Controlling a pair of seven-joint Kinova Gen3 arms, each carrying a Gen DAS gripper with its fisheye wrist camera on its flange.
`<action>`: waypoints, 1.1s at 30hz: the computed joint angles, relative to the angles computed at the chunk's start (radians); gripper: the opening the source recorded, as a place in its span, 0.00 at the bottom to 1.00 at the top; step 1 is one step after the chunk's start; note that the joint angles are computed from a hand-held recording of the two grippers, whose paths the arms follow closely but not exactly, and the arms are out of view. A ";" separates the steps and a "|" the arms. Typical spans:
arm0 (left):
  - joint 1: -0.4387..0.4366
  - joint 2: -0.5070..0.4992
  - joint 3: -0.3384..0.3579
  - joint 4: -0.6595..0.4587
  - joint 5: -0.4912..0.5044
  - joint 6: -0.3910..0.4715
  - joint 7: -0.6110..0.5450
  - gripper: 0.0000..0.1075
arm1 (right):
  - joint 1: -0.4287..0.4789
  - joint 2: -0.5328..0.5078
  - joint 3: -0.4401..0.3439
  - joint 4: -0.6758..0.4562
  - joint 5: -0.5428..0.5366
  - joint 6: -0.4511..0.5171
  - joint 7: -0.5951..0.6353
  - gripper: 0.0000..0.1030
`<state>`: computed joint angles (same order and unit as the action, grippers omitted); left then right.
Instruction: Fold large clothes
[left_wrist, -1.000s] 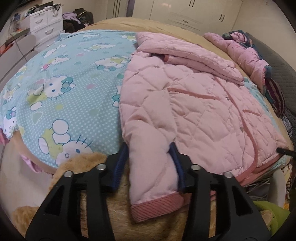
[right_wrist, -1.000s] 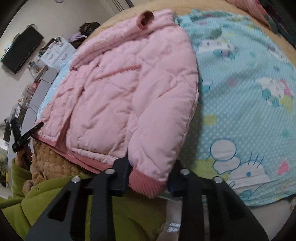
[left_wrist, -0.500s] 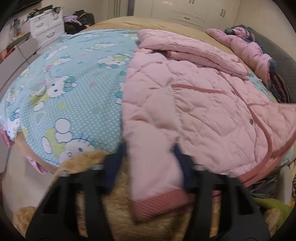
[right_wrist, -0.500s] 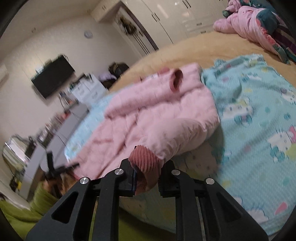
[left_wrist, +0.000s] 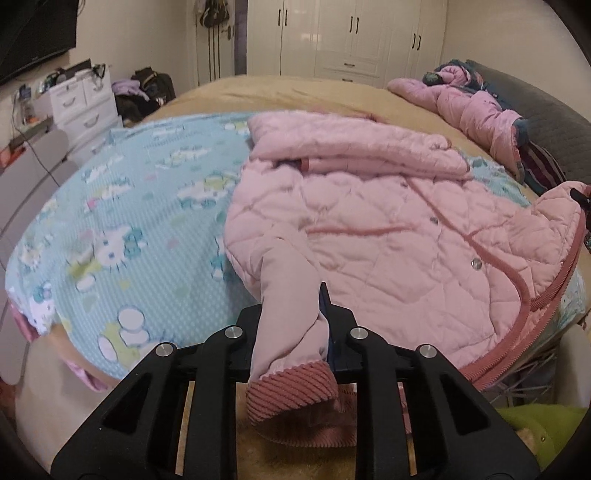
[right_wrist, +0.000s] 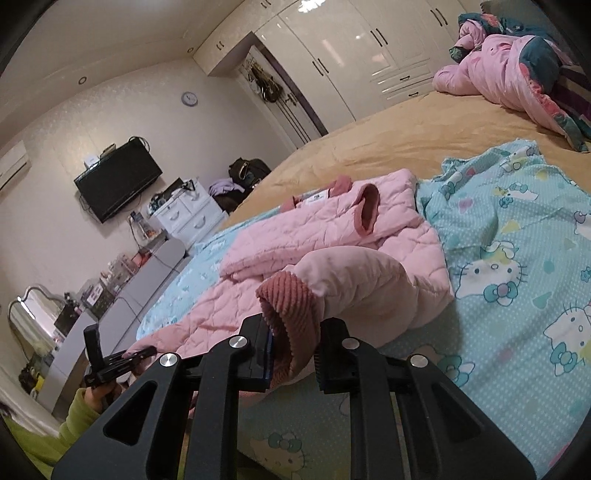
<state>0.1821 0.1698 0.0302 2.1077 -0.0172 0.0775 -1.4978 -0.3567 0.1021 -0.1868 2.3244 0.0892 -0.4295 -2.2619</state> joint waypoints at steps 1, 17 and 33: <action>0.010 -0.001 -0.011 -0.004 0.005 -0.003 -0.004 0.13 | 0.006 0.003 -0.001 0.000 0.000 -0.011 0.000 0.15; 0.147 0.015 -0.149 -0.118 -0.085 -0.031 0.091 0.13 | 0.031 0.042 0.017 -0.100 -0.007 0.008 0.030 0.15; -0.106 0.129 0.089 -0.367 0.015 0.036 -0.022 0.13 | 0.138 0.146 -0.014 -0.332 0.097 0.092 -0.030 0.14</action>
